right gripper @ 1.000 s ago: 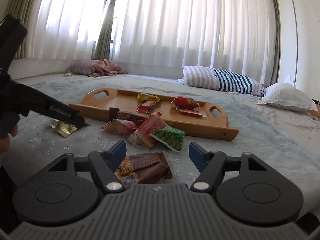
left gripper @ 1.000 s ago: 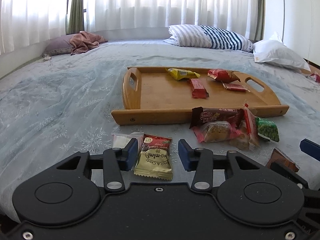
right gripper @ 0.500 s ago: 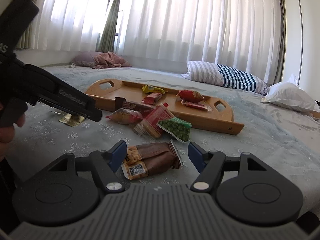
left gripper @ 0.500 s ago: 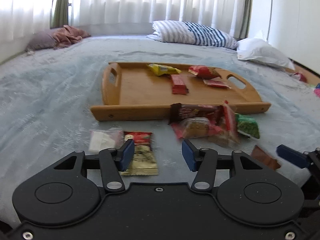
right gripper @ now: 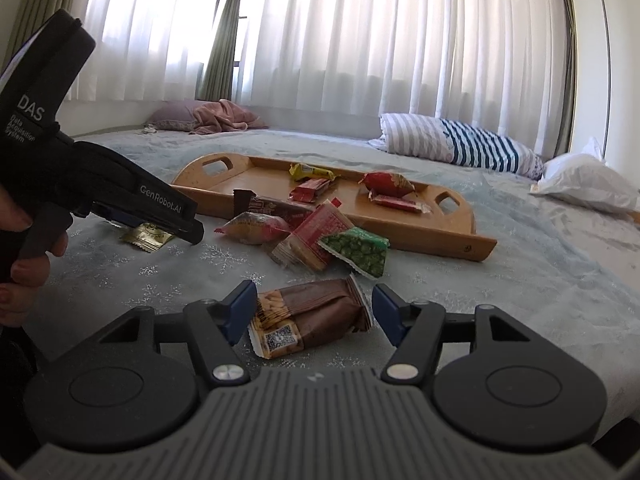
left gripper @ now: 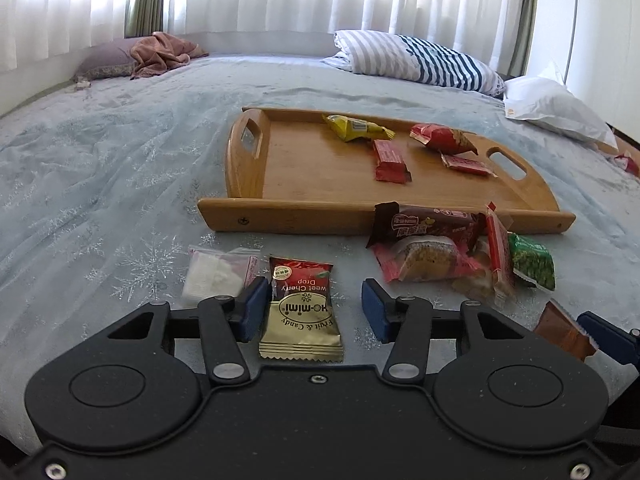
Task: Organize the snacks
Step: 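Grasp the gold fruit candy packet with the left tool while the right tool grasps the brown bag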
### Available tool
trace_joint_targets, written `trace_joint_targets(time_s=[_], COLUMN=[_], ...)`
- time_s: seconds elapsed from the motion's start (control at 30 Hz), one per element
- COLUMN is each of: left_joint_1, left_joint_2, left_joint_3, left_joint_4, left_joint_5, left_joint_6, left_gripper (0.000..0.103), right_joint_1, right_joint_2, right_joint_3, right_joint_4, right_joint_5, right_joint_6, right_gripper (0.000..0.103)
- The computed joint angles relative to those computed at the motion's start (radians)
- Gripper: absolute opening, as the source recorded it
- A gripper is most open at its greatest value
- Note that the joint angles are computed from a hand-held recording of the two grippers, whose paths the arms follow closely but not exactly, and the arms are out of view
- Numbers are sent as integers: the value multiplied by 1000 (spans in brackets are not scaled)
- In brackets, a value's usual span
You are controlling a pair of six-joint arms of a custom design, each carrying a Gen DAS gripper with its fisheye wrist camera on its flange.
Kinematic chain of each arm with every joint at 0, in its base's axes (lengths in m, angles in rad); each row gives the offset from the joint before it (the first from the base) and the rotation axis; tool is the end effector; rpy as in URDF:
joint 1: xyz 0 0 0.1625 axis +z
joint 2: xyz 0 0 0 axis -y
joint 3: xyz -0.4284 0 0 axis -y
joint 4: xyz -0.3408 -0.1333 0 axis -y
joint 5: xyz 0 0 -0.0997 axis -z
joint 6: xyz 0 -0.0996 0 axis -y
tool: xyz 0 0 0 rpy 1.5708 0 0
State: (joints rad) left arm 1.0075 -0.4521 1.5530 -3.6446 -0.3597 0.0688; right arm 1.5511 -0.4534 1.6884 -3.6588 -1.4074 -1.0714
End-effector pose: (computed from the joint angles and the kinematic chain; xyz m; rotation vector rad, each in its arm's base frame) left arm -0.1421 -0.6492 0.1085 -0.0685 1.9625 -1.2579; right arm 0.1369 -0.6398 0.0388 1.3921 -2.2055 1.1231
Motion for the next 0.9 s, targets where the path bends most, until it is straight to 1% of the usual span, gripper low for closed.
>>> trace_joint_targets(time_s=[0.13, 0.27, 0.4, 0.47, 0.53, 0.7, 0.77, 0.8, 0.9], left_joint_1=[-7, -11, -14, -17, -18, -20, -22, -22, -25], left_joint_2=[12, 10, 3, 18, 26, 37, 38, 34, 19], left_joint_3=[-10, -5, 10, -3, -13, -35, -36, -32, -16], left_joint_4=[-6, -6, 3, -9, -10, 3, 2, 13, 34], left_joint_5=[19, 24, 16, 31, 40, 59, 61, 61, 55], left_joint_6=[24, 7, -27, 10, 21, 32, 32, 19, -19], left_gripper=[41, 33, 33, 33, 34, 34, 33, 32, 29], right_joint_1=[1, 1, 1, 2, 3, 5, 4, 4, 6], right_joint_2=[4, -1, 2, 0, -1, -9, -14, -18, -30], right_joint_3=[-4, -4, -6, -10, -16, -21, -20, -18, -17], right_joint_4=[4, 25, 25, 43, 62, 94, 102, 107, 124], right_joint_5=[1, 5, 4, 1, -5, -4, 1, 4, 0], right_joint_6=[-3, 2, -8, -19, -17, -14, -21, -23, -17], right_gripper=[72, 72, 73, 72, 72, 65, 62, 59, 56])
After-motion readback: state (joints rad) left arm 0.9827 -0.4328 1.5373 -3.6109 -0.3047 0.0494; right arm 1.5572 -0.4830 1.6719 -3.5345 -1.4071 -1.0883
